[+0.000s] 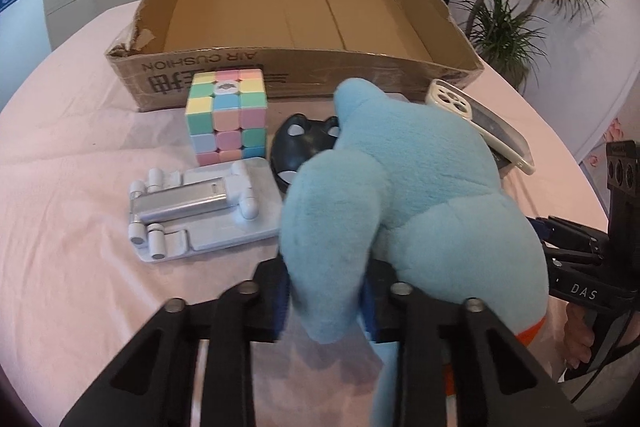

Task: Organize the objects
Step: 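Grasp the plush toy with the left gripper and lift it over the box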

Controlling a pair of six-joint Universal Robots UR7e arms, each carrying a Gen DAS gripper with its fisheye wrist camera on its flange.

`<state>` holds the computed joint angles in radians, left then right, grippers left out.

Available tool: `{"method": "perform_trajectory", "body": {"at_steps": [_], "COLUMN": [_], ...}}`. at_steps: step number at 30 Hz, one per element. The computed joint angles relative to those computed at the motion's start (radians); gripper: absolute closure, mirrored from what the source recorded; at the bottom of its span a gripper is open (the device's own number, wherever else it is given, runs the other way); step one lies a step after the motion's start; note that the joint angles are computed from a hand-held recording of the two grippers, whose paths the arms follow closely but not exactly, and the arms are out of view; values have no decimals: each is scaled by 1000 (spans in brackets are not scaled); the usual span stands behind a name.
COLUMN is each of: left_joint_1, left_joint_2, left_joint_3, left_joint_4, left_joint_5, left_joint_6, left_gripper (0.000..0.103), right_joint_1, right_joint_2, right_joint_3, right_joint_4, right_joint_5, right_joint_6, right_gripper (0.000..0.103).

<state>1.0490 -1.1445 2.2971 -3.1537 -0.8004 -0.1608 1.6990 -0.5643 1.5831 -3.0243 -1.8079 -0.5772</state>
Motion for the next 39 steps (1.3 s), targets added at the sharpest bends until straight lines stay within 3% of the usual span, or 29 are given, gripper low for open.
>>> {"method": "perform_trajectory", "body": {"at_steps": [11,29,39], "left_joint_1": [-5,-81,-128], "left_joint_2": [9,-37,-59], "left_joint_3": [19,102,80], "left_joint_4": [-51,-82,-78], "left_joint_5": [8,45,76], "left_joint_6": [-5,-38,2], "left_gripper": [81,84,84], "right_joint_1": [30,59,82], "right_joint_2": [14,-31,-51], "right_joint_3": [18,109,114], "right_joint_4": [-66,-210,-264], "right_joint_5": [-51,-64,-51], "right_joint_6": [-22,-65,-78], "right_gripper": [72,73,73]}}
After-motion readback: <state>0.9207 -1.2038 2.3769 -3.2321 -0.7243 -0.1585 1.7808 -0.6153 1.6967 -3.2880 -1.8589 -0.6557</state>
